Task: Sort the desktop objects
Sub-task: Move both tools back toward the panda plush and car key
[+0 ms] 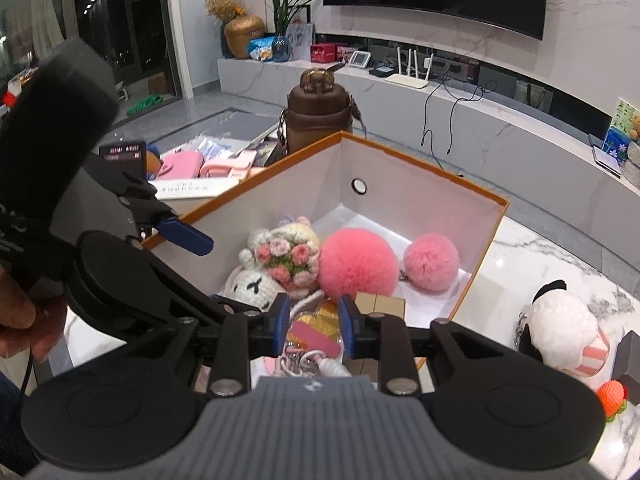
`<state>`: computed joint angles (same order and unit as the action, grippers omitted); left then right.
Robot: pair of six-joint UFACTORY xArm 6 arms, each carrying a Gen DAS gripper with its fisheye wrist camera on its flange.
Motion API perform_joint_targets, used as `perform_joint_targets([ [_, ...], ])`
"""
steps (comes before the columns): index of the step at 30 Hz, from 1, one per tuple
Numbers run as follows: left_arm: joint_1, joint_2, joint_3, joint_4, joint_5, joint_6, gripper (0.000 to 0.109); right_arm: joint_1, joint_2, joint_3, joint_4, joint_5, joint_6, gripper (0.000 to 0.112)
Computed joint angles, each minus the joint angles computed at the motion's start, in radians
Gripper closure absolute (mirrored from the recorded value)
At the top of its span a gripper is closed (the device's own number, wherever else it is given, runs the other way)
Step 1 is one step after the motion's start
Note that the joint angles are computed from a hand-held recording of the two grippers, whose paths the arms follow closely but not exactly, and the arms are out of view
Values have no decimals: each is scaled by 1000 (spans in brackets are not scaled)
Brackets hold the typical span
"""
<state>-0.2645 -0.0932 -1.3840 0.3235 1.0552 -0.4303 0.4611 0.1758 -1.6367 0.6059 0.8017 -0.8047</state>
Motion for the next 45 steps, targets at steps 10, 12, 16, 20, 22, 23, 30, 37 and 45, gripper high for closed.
perform_joint_targets([
  [10,-21,55,-98,17,26,-46,25,-32,-2,-4,68,-36,1,84],
  [12,-29,64,-117,27,23,-56,23,-42,-6,0,101,-51,-5,84],
  [16,-55,91,-158,81,13,-96,20,-68,-11,0,149,-52,-4,83],
  [20,-77,153,-244,93,42,-94,20,-96,-19,0,173,-54,-12,83],
  [22,-92,157,-239,123,1,-105,20,-112,-23,-1,183,-54,-16,83],
  [23,-97,155,-229,139,-32,-109,20,-121,-25,1,193,-55,-20,83],
  [30,-117,193,-240,86,-178,-74,20,-205,-41,12,260,-57,-36,79],
  [37,-108,310,-386,-100,-151,-65,20,-297,-38,15,293,-99,-24,79],
  [45,-167,467,-550,-24,-172,-77,20,-384,8,4,200,-166,28,78],
])
